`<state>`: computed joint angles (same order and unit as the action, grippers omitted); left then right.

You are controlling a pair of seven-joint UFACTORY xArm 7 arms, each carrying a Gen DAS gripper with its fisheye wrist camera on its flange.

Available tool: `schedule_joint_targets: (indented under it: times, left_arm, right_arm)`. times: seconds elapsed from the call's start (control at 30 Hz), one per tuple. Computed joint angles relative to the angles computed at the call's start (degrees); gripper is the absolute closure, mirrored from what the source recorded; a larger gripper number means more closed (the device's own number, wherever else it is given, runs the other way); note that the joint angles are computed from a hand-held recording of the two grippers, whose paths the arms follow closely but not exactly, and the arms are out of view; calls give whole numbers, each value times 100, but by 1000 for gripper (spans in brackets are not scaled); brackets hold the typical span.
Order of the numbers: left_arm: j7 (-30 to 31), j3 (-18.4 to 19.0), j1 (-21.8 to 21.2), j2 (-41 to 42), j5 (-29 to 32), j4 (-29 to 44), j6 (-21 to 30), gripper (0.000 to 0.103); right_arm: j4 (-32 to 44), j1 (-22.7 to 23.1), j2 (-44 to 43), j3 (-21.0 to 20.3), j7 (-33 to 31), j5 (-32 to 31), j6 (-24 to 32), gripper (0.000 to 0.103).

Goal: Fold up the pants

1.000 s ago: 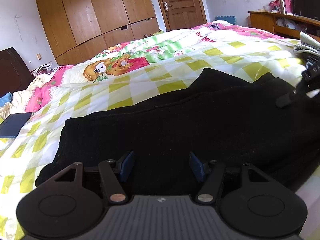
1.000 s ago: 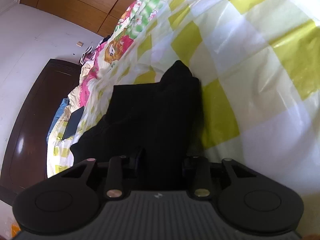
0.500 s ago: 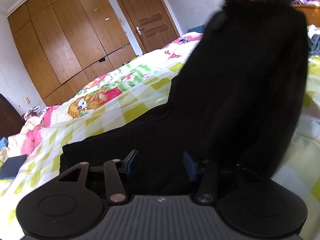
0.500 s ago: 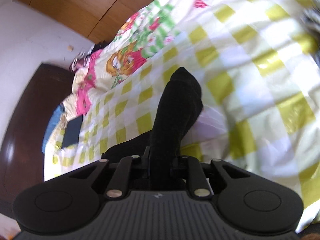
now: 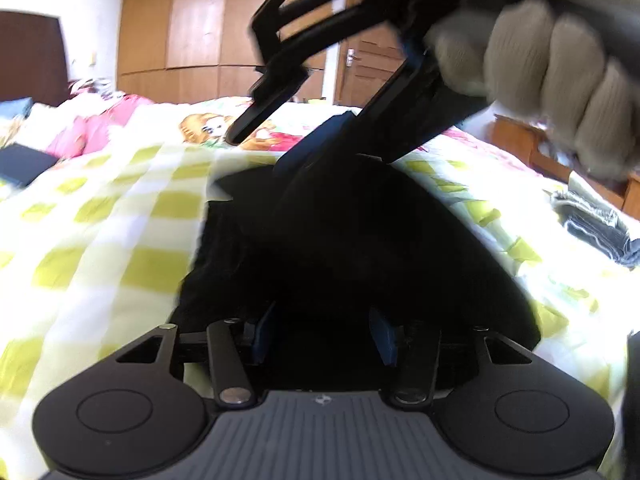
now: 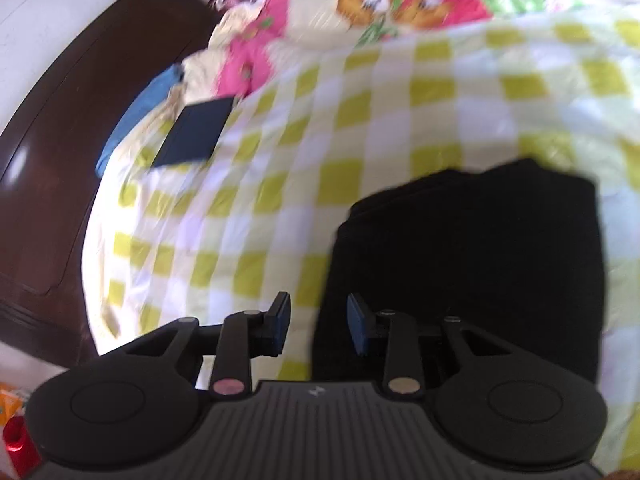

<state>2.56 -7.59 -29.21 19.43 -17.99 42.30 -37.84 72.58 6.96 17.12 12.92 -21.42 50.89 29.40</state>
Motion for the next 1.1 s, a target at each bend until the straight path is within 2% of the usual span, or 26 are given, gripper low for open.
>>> schedule_joint_targets:
  times: [0.03, 0.1, 0.2, 0.3, 0.33, 0.4, 0.47, 0.57, 0.63, 0.7, 0.83, 0.9, 0.97, 1.07, 1.1]
  left_arm:
    - [27, 22, -22, -99, -96, -107, 110, 39]
    - [-332, -98, 194, -276, 178, -402, 8, 39]
    - [-798, -173, 361, -541, 306, -714, -86, 35]
    - [-2105, -338, 992, -749, 1363, -957, 46, 35]
    - [-2625, -379, 1223, -806, 1800, -1042, 32, 35]
    - [-3519, -389, 1556, -892, 2495, -1235, -165, 35]
    - [-3879, -322, 1578, -1061, 2595, -1472, -376, 34]
    - [-3562, -257, 1247, -1204, 2002, -1516, -402, 31]
    - [-3027, -226, 1005, -1088, 1586, -1333, -373, 31]
    - [-2480, -189, 814, -857, 1327, -1040, -308, 30]
    - [-1630, -128, 419, -609, 753, -660, 38, 30]
    - [-1492, -119, 367, -498, 637, -540, 97, 30]
    - [-1476, -121, 371, -443, 612, -473, 121, 30]
    - [-1074, -36, 186, -402, 315, -399, 109, 30]
    - [-969, -26, 145, -394, 243, -383, 86, 30]
  right_arm:
    - [-83, -53, -63, 37, -162, 106, 20, 70]
    - [-349, -50, -312, -36, -383, 50, -182, 70]
    - [-531, 53, -475, -249, -693, -620, -729, 69]
    - [-182, -85, -133, -182, -1592, -1043, -1072, 65]
    - [7, -188, 39, -94, -1927, -1105, -1083, 62]
    - [600, -320, 482, -10, -2373, -1496, -612, 62]
    - [1106, -395, 876, 73, -2651, -1746, -263, 62]
    - [1853, -530, 1400, 267, -3170, -1890, 382, 62]
    - [2478, -501, 1777, 259, -3320, -2137, 1067, 60]
    - [2947, -517, 2090, 311, -3503, -2150, 1494, 60]
    - [4369, -434, 2940, 208, -3325, -2349, 2818, 54]
    - [5026, -411, 3336, 159, -3161, -2411, 3397, 52]
    - [5247, -448, 3470, 168, -3199, -2382, 3585, 46]
    - [5517, -465, 3645, 134, -3145, -2358, 3738, 36]
    - [5683, -462, 3750, 128, -3065, -2364, 3886, 36]
